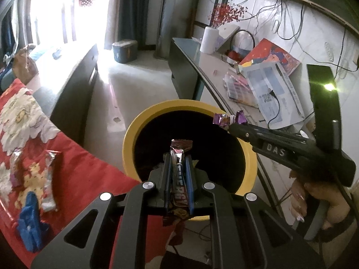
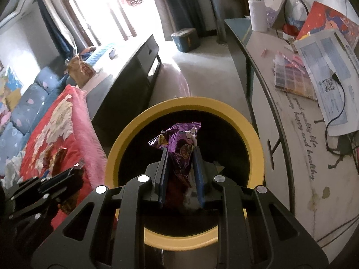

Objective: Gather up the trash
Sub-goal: 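Open the left tool over the bin while the right tool opens, dropping the purple wrapper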

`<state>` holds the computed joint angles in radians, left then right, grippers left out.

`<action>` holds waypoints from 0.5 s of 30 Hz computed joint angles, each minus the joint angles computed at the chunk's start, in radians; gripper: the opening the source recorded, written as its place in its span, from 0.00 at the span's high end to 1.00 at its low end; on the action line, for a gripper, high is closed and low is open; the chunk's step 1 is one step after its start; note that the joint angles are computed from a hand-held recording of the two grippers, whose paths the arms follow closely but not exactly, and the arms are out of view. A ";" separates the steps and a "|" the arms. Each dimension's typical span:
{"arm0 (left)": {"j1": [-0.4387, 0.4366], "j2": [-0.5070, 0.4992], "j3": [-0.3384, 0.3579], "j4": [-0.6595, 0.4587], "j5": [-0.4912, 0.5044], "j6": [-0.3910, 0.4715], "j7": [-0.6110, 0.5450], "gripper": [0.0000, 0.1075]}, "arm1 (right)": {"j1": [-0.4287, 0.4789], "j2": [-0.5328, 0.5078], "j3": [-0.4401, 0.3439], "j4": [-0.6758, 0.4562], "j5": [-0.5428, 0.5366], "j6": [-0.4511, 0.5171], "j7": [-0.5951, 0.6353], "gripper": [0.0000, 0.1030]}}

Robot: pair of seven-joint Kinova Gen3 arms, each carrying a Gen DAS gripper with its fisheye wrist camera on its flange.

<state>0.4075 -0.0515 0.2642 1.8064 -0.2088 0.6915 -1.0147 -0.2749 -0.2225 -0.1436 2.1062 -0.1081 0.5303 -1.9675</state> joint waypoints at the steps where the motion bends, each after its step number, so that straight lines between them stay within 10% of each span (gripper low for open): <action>1: -0.002 0.002 -0.005 0.001 0.011 -0.004 -0.011 0.89 | -0.003 0.001 0.007 0.001 -0.007 0.000 0.007 0.85; 7: -0.017 0.027 -0.035 0.008 0.089 -0.047 -0.069 0.78 | -0.004 -0.002 0.052 0.014 -0.075 -0.005 0.049 0.65; 9: -0.022 0.023 -0.039 0.017 0.094 -0.057 -0.053 0.45 | 0.000 -0.010 0.060 0.023 -0.092 -0.016 0.054 0.55; 15: -0.049 -0.022 -0.045 0.050 0.130 -0.086 -0.048 0.26 | 0.002 -0.026 0.091 0.034 -0.142 -0.029 0.081 0.34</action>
<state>0.3586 -0.0732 0.2194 1.8563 -0.0790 0.6054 -1.0627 -0.2730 -0.2485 -0.0523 2.1399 -0.2499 0.5017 -1.8867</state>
